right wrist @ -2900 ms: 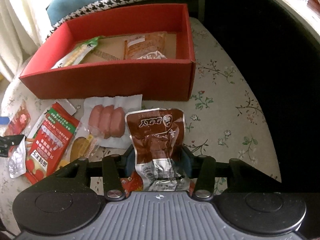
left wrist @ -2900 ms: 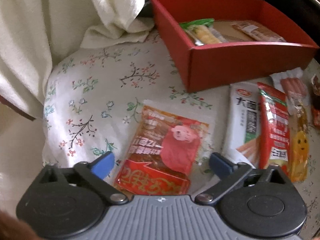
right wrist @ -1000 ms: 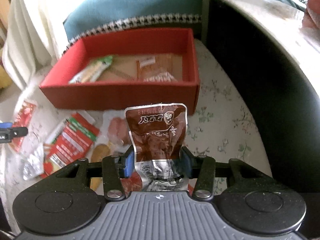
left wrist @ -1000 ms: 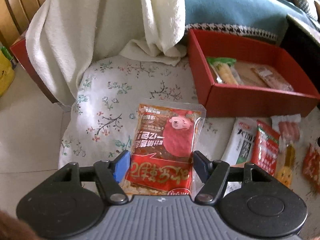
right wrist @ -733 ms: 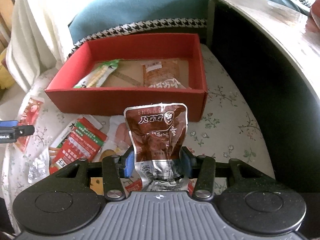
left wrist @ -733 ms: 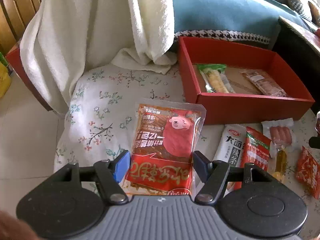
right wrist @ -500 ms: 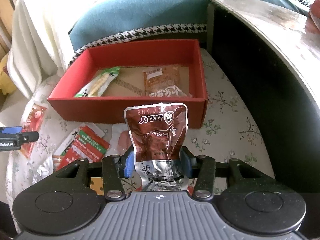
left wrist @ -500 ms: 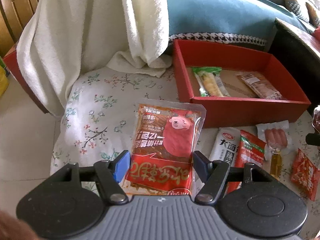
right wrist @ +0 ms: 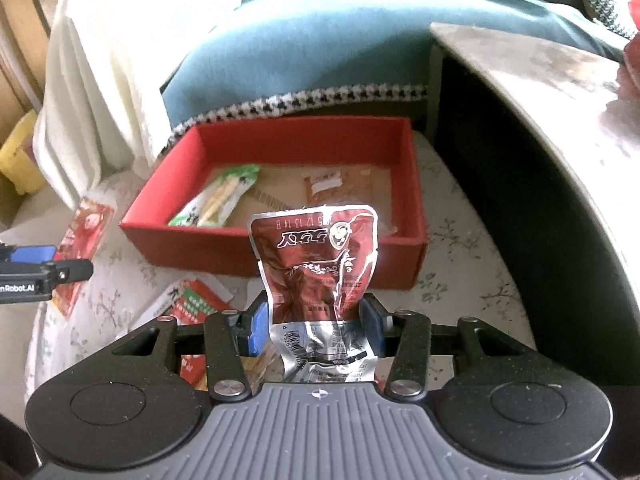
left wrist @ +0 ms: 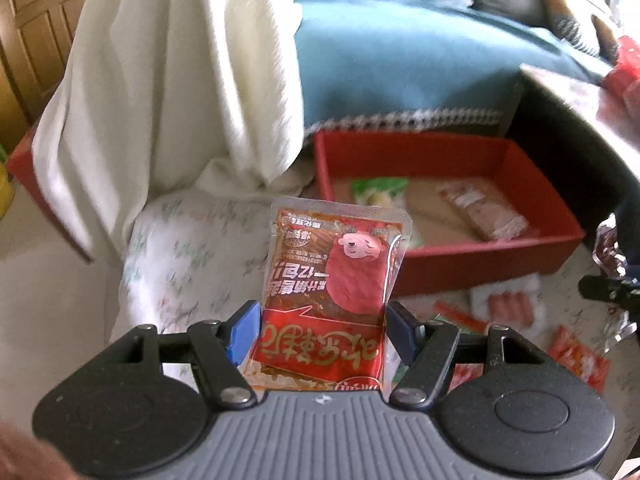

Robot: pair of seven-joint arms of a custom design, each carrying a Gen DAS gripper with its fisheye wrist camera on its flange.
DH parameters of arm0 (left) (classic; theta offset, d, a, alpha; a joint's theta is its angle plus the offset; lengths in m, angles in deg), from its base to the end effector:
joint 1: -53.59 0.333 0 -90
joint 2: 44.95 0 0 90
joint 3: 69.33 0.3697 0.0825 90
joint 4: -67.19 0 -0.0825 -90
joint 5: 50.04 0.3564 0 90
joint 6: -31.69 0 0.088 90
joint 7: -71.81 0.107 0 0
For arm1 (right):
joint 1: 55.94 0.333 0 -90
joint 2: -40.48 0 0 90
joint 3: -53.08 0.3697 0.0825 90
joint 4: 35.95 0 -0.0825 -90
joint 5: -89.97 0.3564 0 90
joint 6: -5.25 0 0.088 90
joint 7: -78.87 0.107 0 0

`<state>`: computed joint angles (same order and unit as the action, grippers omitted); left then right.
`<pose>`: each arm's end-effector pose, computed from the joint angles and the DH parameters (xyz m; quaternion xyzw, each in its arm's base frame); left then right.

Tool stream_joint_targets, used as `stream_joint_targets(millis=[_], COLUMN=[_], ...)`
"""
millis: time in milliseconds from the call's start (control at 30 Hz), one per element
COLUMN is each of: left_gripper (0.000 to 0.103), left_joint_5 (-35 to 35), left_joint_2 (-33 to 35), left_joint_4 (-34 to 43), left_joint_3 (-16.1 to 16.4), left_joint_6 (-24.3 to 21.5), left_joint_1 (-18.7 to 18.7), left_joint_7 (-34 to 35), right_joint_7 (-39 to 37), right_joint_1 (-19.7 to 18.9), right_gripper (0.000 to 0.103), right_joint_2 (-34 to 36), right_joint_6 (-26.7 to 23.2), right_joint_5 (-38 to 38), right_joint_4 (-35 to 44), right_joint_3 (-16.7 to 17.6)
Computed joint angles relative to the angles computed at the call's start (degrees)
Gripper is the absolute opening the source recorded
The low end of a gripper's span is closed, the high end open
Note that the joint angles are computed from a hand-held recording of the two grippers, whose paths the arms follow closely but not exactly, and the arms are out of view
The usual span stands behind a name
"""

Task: Organize snacks
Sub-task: 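Lift both held packs and carry them over the red box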

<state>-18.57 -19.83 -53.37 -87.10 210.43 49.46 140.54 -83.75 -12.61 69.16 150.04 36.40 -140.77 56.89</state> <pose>0.5689 -0.2558 0.3533 -0.4914 0.8178 -0.2619 0.1455 0.4536 0.4925 0.3424 -0.5540 0.7781 -0.1884 0.2283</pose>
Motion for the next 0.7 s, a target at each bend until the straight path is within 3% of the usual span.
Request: stream_joint_targets(millis=[167, 333, 567, 700], left_gripper=[0.061, 0.061, 0.061, 0.061], left_joint_5=[-0.83, 1.16, -0.12, 0.1], left_joint_2=[0.77, -0.12, 2.54, 3.64], left_joint_4=[1.71, 2.18, 5.93, 7.86], left_joint_3=[-2.32, 2.57, 0.0, 0.95], left_joint_6=[-0.15, -0.23, -1.63, -1.37], left_joint_1=[0.74, -3.75, -2.24, -3.65], left_joint_7=[1.21, -1.09, -0.35, -0.85], right_joint_7=[0.85, -1.7, -1.78, -2.85], right_joint_1=[-0.42, -1.08, -0.45, -0.81], right_gripper=[0.055, 0.055, 0.055, 0.055], right_joint_2=[-0.19, 1.14, 2.02, 3.46], right_joint_6=[0.27, 0.49, -0.57, -0.43], right_joint_5=[-1.36, -1.3, -1.54, -0.8], right_joint_4=[0.36, 2.45, 4.93, 6.82], right_joint_3=[-0.82, -0.77, -1.68, -1.91])
